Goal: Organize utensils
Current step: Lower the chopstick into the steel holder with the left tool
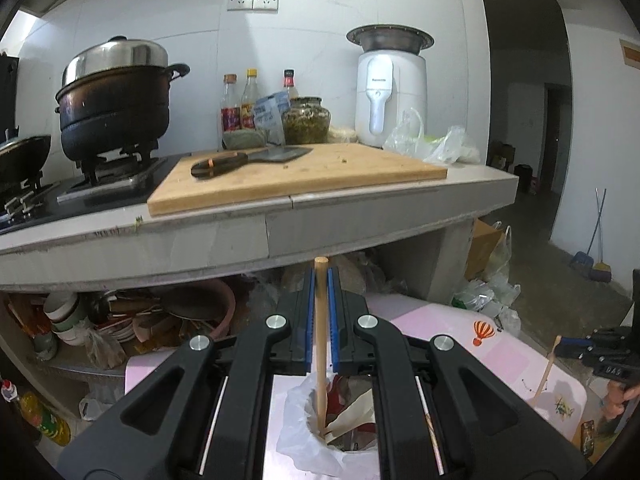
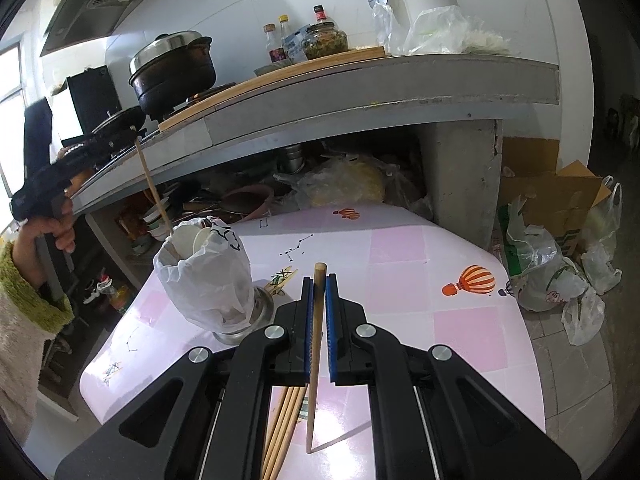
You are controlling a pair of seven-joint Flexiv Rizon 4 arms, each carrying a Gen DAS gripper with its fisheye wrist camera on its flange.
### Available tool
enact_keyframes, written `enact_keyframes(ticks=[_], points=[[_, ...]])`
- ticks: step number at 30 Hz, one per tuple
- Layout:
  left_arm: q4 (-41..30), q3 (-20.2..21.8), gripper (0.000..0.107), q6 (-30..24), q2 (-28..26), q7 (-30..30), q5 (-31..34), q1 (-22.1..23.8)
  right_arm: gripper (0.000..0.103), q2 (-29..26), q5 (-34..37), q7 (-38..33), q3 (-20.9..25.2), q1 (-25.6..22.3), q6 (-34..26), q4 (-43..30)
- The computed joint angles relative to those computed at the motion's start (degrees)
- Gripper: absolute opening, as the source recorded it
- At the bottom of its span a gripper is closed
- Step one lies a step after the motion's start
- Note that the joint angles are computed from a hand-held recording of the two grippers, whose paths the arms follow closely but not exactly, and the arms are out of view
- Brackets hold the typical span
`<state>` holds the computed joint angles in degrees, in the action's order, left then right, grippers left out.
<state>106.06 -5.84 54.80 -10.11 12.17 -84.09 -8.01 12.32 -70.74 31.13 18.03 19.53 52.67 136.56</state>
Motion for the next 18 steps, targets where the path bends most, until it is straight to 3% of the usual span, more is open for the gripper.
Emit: enact_keyframes(ticks=[18], points=[[1.56,-1.02,0.006,4.87,-3.66,2.73,0.85,-0.7,0.006,-0.35,-0.1,-0.67,0.03,0.17,0.33,-0.48]])
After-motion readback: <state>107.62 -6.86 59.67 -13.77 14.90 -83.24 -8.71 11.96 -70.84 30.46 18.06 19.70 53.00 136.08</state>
